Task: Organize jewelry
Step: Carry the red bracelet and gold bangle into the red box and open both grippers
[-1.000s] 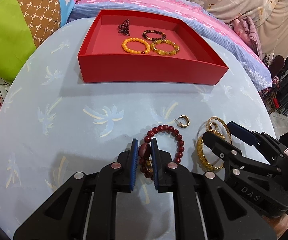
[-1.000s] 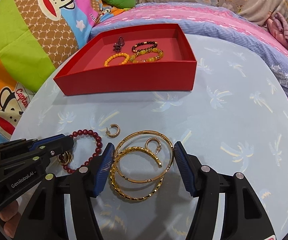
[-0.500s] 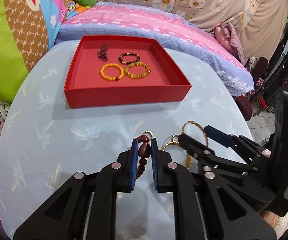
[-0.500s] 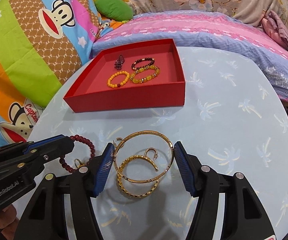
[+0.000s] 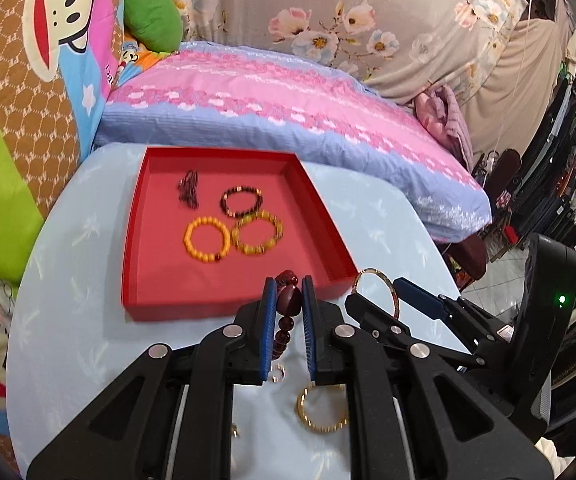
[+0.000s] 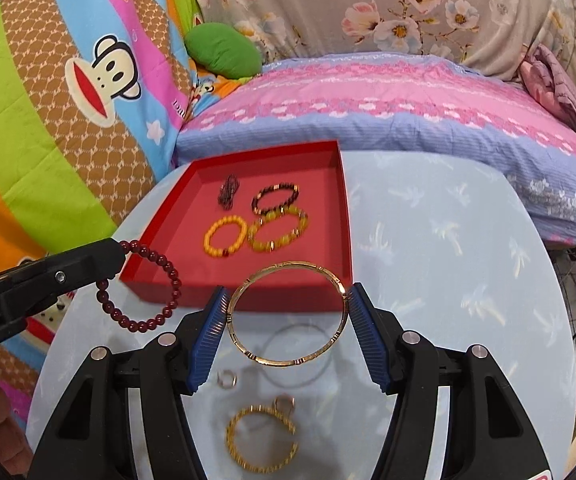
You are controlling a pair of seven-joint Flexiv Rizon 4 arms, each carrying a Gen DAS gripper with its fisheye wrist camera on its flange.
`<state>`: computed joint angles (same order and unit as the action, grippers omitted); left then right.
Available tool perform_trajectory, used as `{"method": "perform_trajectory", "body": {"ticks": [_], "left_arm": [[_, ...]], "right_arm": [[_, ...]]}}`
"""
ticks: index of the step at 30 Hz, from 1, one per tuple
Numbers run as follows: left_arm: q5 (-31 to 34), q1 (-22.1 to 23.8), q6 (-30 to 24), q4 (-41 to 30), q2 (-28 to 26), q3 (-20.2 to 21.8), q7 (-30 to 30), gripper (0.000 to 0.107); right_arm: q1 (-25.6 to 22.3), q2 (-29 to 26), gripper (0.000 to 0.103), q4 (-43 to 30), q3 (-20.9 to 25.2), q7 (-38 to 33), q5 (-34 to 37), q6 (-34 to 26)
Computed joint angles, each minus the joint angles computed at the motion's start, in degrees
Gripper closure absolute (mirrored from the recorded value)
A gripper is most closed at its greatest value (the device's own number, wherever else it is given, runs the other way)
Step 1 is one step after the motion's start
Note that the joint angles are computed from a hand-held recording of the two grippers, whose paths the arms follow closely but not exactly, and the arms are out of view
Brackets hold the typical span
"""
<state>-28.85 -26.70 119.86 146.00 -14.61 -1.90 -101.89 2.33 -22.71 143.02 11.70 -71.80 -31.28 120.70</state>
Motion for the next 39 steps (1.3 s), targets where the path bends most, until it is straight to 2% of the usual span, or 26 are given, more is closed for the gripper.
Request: {"method": "perform_trajectory", "body": {"ticks": [5,9,10,15,20,28,32,35,39], "left_arm": [[9.66,8.82,-2.57,-3.68,-1.89,-1.82,-3.97,0.094],[21.74,21.1,-4.65,-6.8,-4.89,-8.13,-11.54,0.094],[23.28,22.57,-5.2,-7.51,-5.8,-8.74,-12.48,0.094],[22.64,21.17,-8.47,-9.06,-8.94,-5.41,-12.55,0.094],[18.54,15.95,-9.73,-8.62,-10.24,0.47,-10.52,0.094],[6.33,-0.52,-12.98,-9.75,-12.63,14.28,-2.72,0.094],[3.9,-0.99,-12.7,-9.4,-13.14,14.19,-1.44,0.094],[3.03,-0.09,-12.26,-8.87,-13.25,13.07,-1.25,0.094],[1.32,-1.16,-11.06,-8.27,-13.53,13.22,-0.64,0.093]], "right_arm": [[2.48,-1.71,0.044,-4.51,-0.36,-0.29,1.6,-2.06],[3.03,-3.65,0.044,-7.23,0.46,0.16,1.98,-3.73],[2.77,-4.33,0.044,-8.0,0.94,0.49,1.54,-4.38],[5.0,-6.61,0.044,-10.28,0.84,-0.56,2.79,-6.85],[9.48,-8.57,0.044,-11.47,-1.05,-4.06,6.4,-8.32],[10.07,-11.06,0.044,-14.1,0.09,-5.54,8.4,-10.77],[12.58,-11.1,0.044,-13.95,-1.36,-7.31,10.27,-10.58],[13.48,-11.21,0.044,-13.94,-1.63,-7.85,11.43,-10.84],[13.89,-11.34,0.043,-13.8,-1.64,-8.32,12.59,-10.22]]}}
